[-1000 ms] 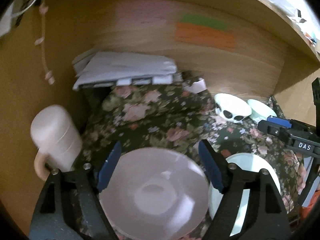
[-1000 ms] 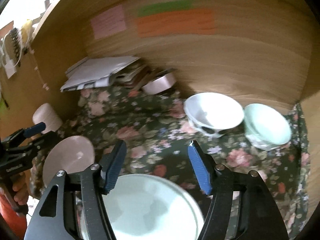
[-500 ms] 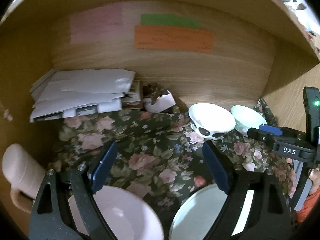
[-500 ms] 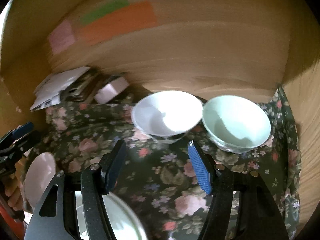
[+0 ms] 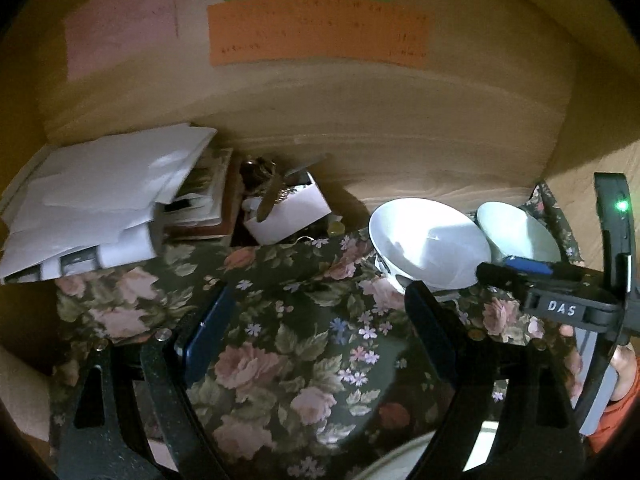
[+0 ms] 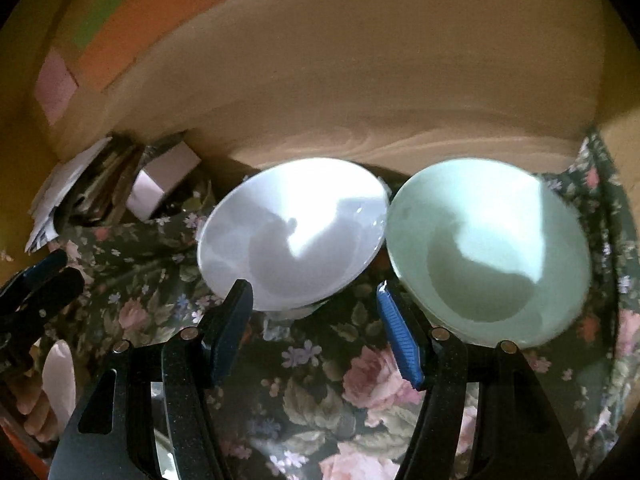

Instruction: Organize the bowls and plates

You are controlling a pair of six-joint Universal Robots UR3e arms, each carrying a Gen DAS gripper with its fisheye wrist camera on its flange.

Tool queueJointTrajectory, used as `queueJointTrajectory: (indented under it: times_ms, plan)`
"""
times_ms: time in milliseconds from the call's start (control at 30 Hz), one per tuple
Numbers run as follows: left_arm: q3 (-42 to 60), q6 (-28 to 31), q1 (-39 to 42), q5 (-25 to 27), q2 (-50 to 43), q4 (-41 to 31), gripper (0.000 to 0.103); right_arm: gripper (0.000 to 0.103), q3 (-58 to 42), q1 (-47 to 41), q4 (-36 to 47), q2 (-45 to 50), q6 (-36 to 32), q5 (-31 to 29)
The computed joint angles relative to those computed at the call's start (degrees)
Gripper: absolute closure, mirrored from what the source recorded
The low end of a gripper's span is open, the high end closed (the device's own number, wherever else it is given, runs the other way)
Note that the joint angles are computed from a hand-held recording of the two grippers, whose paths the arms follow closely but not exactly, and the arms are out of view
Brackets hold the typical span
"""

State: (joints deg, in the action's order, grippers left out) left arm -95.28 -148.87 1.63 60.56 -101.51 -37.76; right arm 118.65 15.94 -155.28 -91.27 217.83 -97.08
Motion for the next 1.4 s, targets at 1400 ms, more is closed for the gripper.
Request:
queueJointTrajectory:
  times_ms: [1400]
  plan:
    - [9.6, 2.1, -6.2, 10.8, -10.4, -10.9, 0.025, 0.075, -2.2, 6.6, 1.7, 3.0, -4.0, 3.6]
